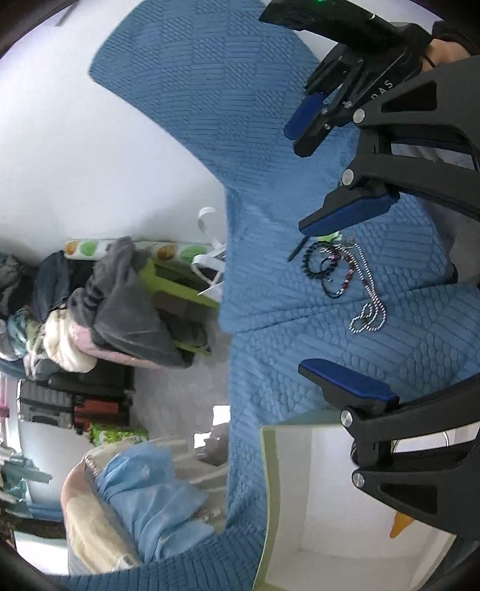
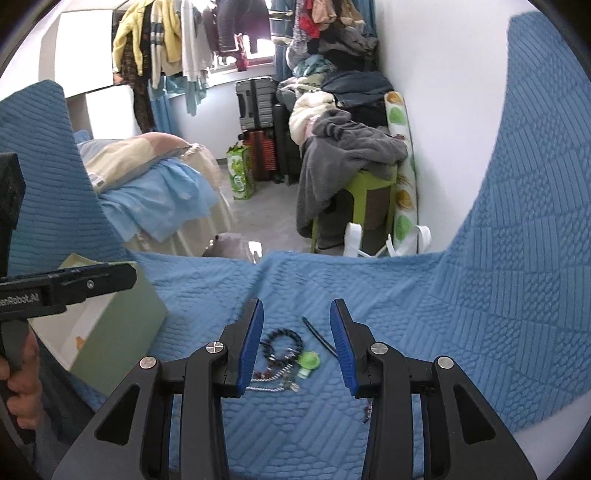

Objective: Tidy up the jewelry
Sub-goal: 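Move both tools back over the bead bracelets and chains, then grasp the red bead bracelet with the left tool while the right tool grasps the black hairpin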

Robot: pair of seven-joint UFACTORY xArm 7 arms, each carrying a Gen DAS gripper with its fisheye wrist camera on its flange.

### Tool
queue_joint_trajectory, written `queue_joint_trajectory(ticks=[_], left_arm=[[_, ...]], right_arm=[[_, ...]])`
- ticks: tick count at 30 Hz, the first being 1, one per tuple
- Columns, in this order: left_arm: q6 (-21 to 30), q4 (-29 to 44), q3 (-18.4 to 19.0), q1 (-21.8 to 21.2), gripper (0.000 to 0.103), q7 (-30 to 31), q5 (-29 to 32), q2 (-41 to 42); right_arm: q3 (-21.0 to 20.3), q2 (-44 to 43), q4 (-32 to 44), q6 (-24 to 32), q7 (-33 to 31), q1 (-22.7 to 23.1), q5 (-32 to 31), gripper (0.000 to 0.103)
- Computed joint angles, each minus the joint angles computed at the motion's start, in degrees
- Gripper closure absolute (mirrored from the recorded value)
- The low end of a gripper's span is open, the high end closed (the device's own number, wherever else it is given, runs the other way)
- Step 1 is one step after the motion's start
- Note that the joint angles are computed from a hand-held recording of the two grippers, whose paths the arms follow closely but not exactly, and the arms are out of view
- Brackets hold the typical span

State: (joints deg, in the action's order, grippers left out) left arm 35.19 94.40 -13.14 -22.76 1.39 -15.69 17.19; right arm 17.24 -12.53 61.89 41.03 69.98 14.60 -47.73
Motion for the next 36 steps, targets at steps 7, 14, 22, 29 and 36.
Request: queue_joint_trajectory(ticks=[7, 14, 22, 29, 36], left_arm=[[3.3, 2.4, -0.6, -1.1, 0.041, -0.8, 0.0, 4.2], [4.4, 3.9, -1.4, -1.9, 0.044, -0.4, -0.7, 7.2], [6.3, 7.8, -1.2, -4.1, 0.045, -1.2, 0.8, 12.0], [7.8, 11.1, -0.2, -6.1, 0.045, -1.7, 4.5, 15.6], [8.1, 13.3, -1.1, -6.2, 0.055, 0.3, 4.0, 17.5]], right_arm=[[-1.1, -4.0, -7.5, -2.7, 1.9, -1.9, 1.5, 0.068], [-0.9, -7.5, -13.1, -3.6, 1.3, -4.4, 4.6, 0.054], [-2.1, -9.9, -19.6, -5.5, -4.3, -4.9, 13.0, 0.053], [-2.9, -8.6, -21.2, -7.7, -8.7, -6.3, 18.3, 0.061], [-3.2, -6.3, -21.0, -8.1, -9.9, -6.7, 19.8, 0.081]])
